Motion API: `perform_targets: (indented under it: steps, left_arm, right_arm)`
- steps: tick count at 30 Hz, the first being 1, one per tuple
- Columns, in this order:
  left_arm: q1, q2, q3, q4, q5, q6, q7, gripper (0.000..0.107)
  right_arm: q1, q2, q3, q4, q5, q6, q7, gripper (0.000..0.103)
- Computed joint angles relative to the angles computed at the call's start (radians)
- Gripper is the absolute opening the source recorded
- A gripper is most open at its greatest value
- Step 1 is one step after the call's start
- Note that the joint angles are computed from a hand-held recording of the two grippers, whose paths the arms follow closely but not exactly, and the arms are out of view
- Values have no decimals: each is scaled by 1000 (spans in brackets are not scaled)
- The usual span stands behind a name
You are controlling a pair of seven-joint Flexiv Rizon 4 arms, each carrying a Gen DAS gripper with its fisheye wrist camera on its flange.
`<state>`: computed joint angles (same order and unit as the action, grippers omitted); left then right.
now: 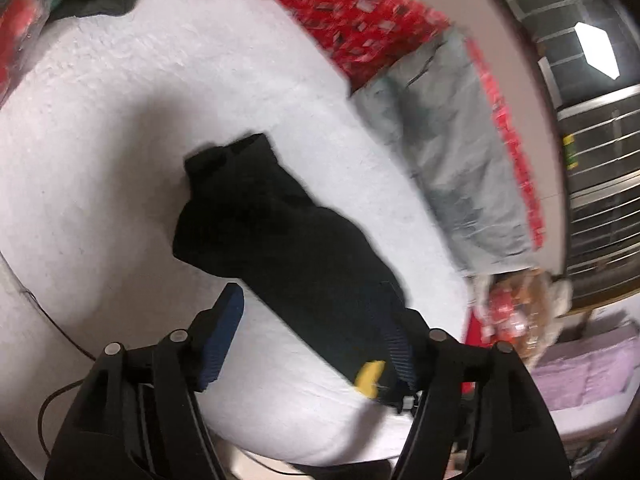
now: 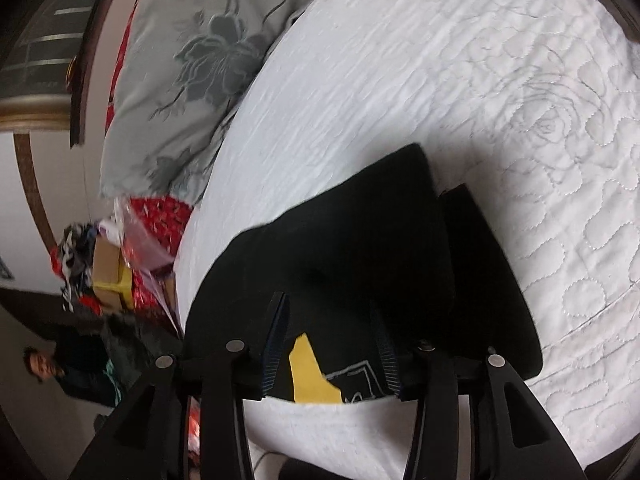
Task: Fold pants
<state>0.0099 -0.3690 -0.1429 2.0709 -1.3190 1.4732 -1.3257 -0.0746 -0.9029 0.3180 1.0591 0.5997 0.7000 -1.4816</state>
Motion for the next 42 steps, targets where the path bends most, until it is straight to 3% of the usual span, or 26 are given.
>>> perform_targets:
  steps: [2, 4, 6, 9, 14, 15, 16, 17, 19, 21, 25, 29, 32, 34, 36, 40, 42]
  left_arm:
    - [47, -47, -7, -30, 65, -79, -63, 67]
    - [44, -101, 36, -74, 127, -128, -142, 67]
    - [70, -126, 35, -93, 165, -141, -199, 67]
    - [113, -143, -6, -112, 124, -117, -178, 67]
    - [133, -192, 48, -174, 334, -200, -336, 63]
    - [144, -200, 42, -182, 358, -208, -341, 56]
    - [149, -209, 46, -196, 389, -225, -360, 30]
    - [157, -215, 49, -210, 420, -250, -377, 12]
    - [160, -222, 67, -232, 481, -278, -424, 7]
    - [173, -224, 66, -255, 516, -293, -446, 5]
    - [204, -217, 58, -345, 560, -319, -444, 4]
    - [177, -189, 114, -412, 692, -256, -450, 4]
    - [208, -148, 77, -331, 699, -214, -374, 4]
    - [207, -132, 73, -245, 636, -190, -291, 4]
    - [218, -155, 79, -229, 705, -191, -345, 4]
    - [334, -165, -87, -180, 443, -199, -190, 4]
    - [304, -178, -44, -238, 475, -266, -197, 5]
  right_arm:
    - [-1, -5, -3, -5, 5, 2, 21, 47]
    - [-2, -5, -2, -6, 9, 3, 31, 47]
    - [0, -6, -5, -7, 7, 8, 35, 47]
    - [0, -12, -8, -15, 4, 9, 53, 47]
    - [4, -35, -10, -43, 2, 17, 96, 47]
    - [4, -38, -8, -45, 5, 24, 101, 47]
    - [2, -42, -4, -46, 12, 36, 105, 41]
    - [3, -45, -3, -48, 13, 42, 111, 36]
    - [7, -46, -7, -47, 2, 50, 113, 3]
    - [4, -47, -5, -47, 0, 63, 112, 4]
    - [2, -60, 14, -118, 6, 79, 95, 3]
    - [3, -47, 43, -177, 25, 145, 2, 3]
    - [-25, -5, 68, -124, 50, 145, -87, 3]
    - [-49, 32, 80, -46, 73, 135, -146, 3]
    - [-59, 60, 71, 26, 82, 121, -179, 3]
    - [-44, 65, 24, 93, 73, 104, -139, 3]
    - [-45, 63, 25, 92, 76, 104, -140, 3]
